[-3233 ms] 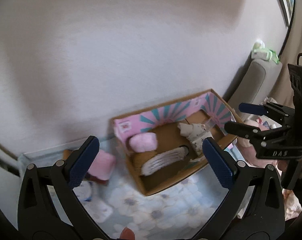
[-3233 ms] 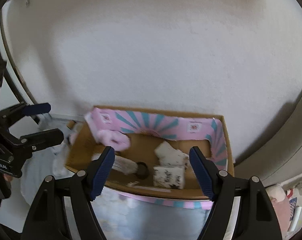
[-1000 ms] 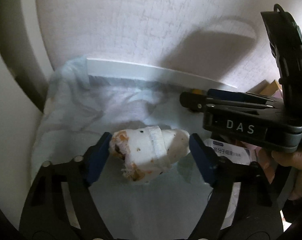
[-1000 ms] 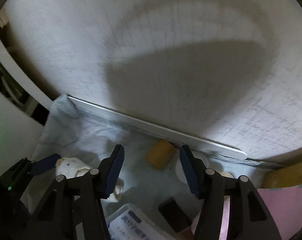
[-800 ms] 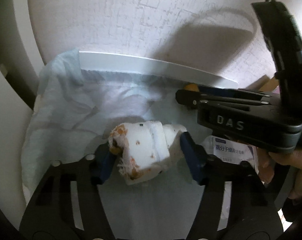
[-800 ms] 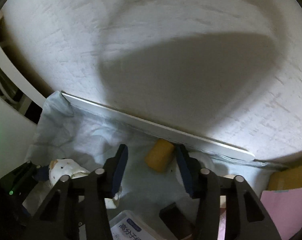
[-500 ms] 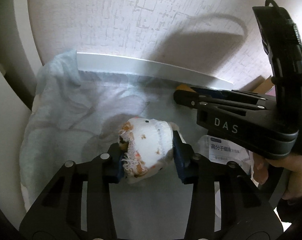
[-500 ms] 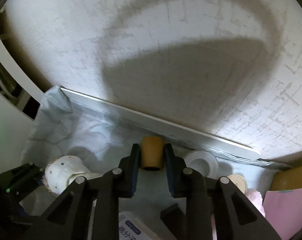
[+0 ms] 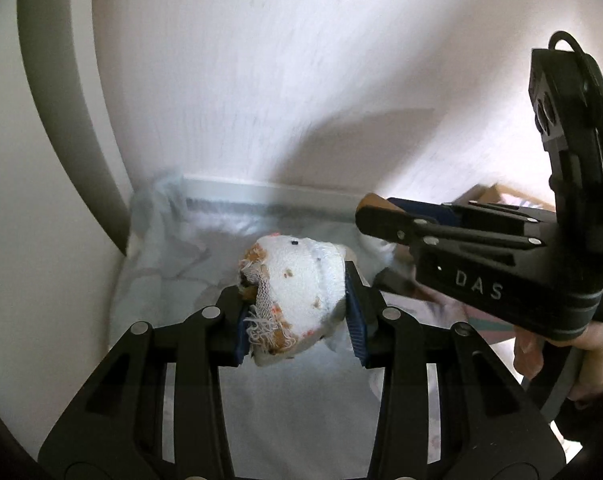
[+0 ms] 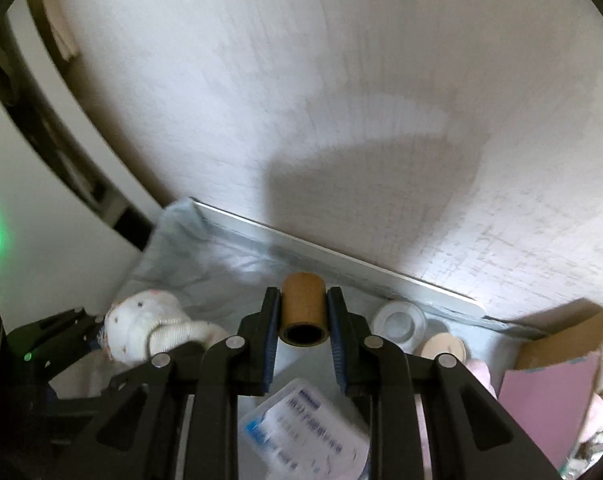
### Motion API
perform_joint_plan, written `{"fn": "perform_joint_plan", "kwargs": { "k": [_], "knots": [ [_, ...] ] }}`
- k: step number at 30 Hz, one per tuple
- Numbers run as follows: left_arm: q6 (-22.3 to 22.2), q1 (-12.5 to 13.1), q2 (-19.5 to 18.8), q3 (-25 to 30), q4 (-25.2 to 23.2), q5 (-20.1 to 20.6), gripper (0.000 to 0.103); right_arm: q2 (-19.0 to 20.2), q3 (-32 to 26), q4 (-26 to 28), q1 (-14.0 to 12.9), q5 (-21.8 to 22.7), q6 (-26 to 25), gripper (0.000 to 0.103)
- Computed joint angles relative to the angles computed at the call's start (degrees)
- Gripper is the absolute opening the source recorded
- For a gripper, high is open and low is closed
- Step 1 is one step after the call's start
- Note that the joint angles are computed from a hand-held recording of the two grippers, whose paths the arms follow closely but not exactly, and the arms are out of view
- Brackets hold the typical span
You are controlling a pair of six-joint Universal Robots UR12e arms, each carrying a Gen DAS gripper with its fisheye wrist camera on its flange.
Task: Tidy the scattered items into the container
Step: 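Carry sock and brown tube into the cardboard box and open both tools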
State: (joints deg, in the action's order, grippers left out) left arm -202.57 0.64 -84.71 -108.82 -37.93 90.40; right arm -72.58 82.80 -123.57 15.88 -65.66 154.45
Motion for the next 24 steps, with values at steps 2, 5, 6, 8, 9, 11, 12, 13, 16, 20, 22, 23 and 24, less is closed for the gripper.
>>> {"fn": "perform_joint_plan", "kwargs": {
  "k": [2,5,6,8,9,11,12,13,16,20,22,23,24],
  "knots": [
    [1.0,-0.1,0.5,0.8,-0.7,0.4,0.035,-1.6,0.8,0.8,-0.8,1.1,-1.2,0.021],
    [2.2,-0.5,0.7,2.2,-1.6,0.8,0.035,-2.8,0.2,1.9,-2.7,3.4,-2.9,0.021],
    [2.7,-0.7,1.4,2.0,-1.8,1.0,0.035,-3.7,1.0,1.0,-2.3,3.7,-2.2,0.021],
    [3.2,-1.4,1.0,3.7,-2.0,1.2,0.035,-5.4,2.1,1.1,-3.9,5.9,-3.0,0.021],
    [3.4,-1.8,0.9,4.3,-2.0,1.1,0.035,-6.2,2.6,1.3,-4.4,6.5,-3.2,0.021],
    [4.0,-2.4,0.7,5.5,-1.9,0.5,0.035,-7.5,3.1,1.1,-5.8,7.6,-4.1,0.021],
    [4.1,-2.7,0.4,6.2,-1.8,-0.3,0.035,-7.9,3.2,1.1,-6.2,7.9,-4.3,0.021],
    [4.1,-3.0,0.0,6.9,-1.5,-1.4,0.035,-8.6,3.5,1.0,-7.1,8.3,-4.6,0.021],
    [4.7,-4.5,-2.0,9.2,-0.9,-1.7,0.035,-10.1,3.9,1.3,-9.5,9.2,-4.9,0.021],
    [6.3,-6.6,-4.3,12.4,-1.0,-2.7,0.035,-11.5,4.4,1.0,-12.8,9.1,-5.6,0.021],
    [6.7,-7.3,-5.4,13.7,-1.1,-3.5,0.035,-12.0,4.5,1.1,-14.3,8.9,-5.9,0.021],
    [7.1,-7.8,-6.0,14.5,-1.3,-3.8,0.035,-12.3,4.7,0.7,-15.2,8.7,-5.9,0.021],
    [7.4,-8.2,-6.6,15.1,-1.6,-4.2,0.035,-12.5,4.8,0.5,-15.8,8.5,-5.9,0.021]
  ]
}}
